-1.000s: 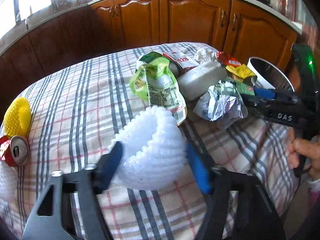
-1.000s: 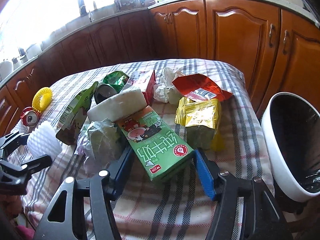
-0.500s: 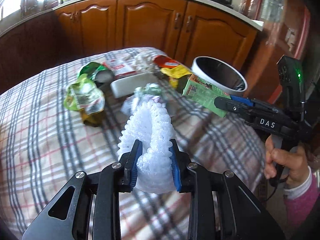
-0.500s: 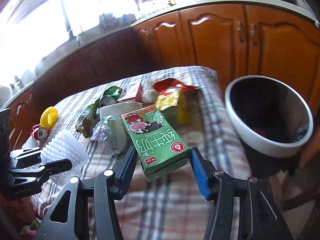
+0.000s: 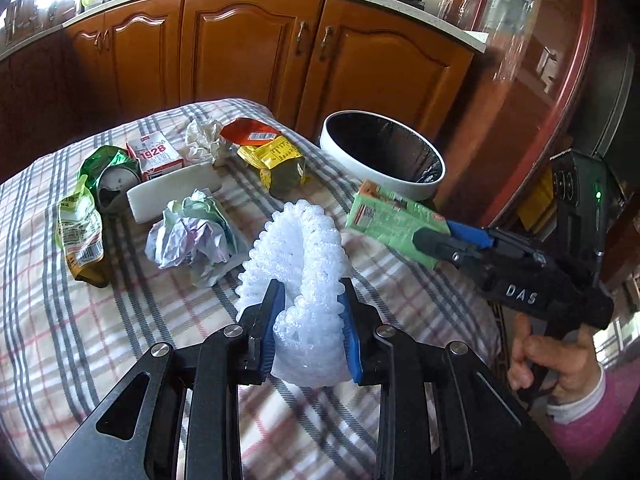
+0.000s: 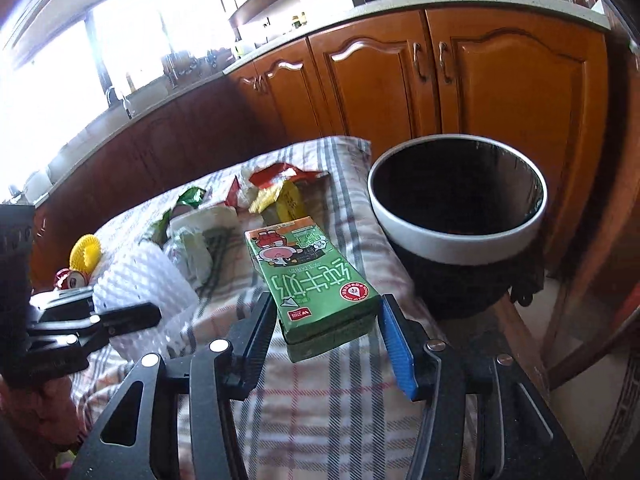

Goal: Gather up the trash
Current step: 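Carry the foam net and green carton to the bin and release both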

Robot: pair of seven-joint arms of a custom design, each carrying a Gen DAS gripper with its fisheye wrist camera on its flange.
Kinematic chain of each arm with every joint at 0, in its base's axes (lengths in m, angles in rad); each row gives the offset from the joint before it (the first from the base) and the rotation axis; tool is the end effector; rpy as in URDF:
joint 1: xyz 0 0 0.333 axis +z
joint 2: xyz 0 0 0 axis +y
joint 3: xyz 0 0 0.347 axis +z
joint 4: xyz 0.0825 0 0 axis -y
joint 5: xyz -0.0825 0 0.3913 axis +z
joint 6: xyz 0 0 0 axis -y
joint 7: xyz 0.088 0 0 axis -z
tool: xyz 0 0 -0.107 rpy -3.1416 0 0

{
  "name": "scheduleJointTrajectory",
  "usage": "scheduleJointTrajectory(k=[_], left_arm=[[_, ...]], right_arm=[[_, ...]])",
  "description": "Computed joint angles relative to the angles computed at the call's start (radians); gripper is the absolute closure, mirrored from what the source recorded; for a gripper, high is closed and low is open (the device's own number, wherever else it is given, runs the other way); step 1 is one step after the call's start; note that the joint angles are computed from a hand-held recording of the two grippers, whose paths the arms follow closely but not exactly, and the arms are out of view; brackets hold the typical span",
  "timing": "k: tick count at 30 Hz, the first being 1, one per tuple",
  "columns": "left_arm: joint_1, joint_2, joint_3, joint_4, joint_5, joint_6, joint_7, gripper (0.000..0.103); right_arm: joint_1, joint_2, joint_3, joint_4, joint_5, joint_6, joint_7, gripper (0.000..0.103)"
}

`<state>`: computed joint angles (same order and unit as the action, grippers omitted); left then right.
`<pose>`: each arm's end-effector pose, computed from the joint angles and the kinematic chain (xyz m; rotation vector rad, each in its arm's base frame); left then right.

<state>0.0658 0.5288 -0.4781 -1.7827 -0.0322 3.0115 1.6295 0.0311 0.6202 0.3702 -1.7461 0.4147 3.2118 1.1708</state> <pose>0.6855 -0.2352 0.3968 -1.6122 2.1651 -1.0519 0.7068 0.2021 0.3503 -1.7856 1.4434 -0.4373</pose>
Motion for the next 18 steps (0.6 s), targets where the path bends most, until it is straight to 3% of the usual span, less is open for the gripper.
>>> scheduleJointTrajectory(k=[2, 5, 8, 11, 13, 14, 18], left_arm=[[-0.001, 0.0, 0.002, 0.002, 0.001, -0.007, -0.001, 0.078], [-0.007, 0.001, 0.011, 0.002, 0.002, -0.012, -0.006, 0.078], [-0.012, 0.004, 0.021, 0.006, 0.004, -0.017, -0.011, 0.078], [-0.021, 0.011, 0.033, 0.02, 0.008, -0.025, -0.017, 0.078], [-0.026, 0.018, 0.037, 0.032, 0.01, -0.032, -0.018, 0.078], [-0.028, 0.023, 0.039, 0.04, 0.011, -0.036, -0.018, 0.078], [-0.035, 0.046, 0.035, 0.08, 0.01, -0.058, -0.006, 0.078]], right_arm=[[0.011, 0.001, -0.017, -0.004, -0.006, -0.022, -0.001, 0.049], [-0.018, 0.026, 0.02, 0.031, 0.004, -0.098, -0.036, 0.045], [0.027, 0.045, -0.027, 0.072, 0.021, -0.125, -0.05, 0.036], [0.026, 0.071, -0.023, 0.113, 0.047, -0.145, -0.078, 0.036], [0.024, 0.082, -0.019, 0.135, 0.063, -0.165, -0.1, 0.048], [0.024, 0.086, -0.019, 0.142, 0.072, -0.174, -0.111, 0.048], [0.058, 0.067, -0.055, 0.119, 0.096, -0.122, -0.116, 0.049]])
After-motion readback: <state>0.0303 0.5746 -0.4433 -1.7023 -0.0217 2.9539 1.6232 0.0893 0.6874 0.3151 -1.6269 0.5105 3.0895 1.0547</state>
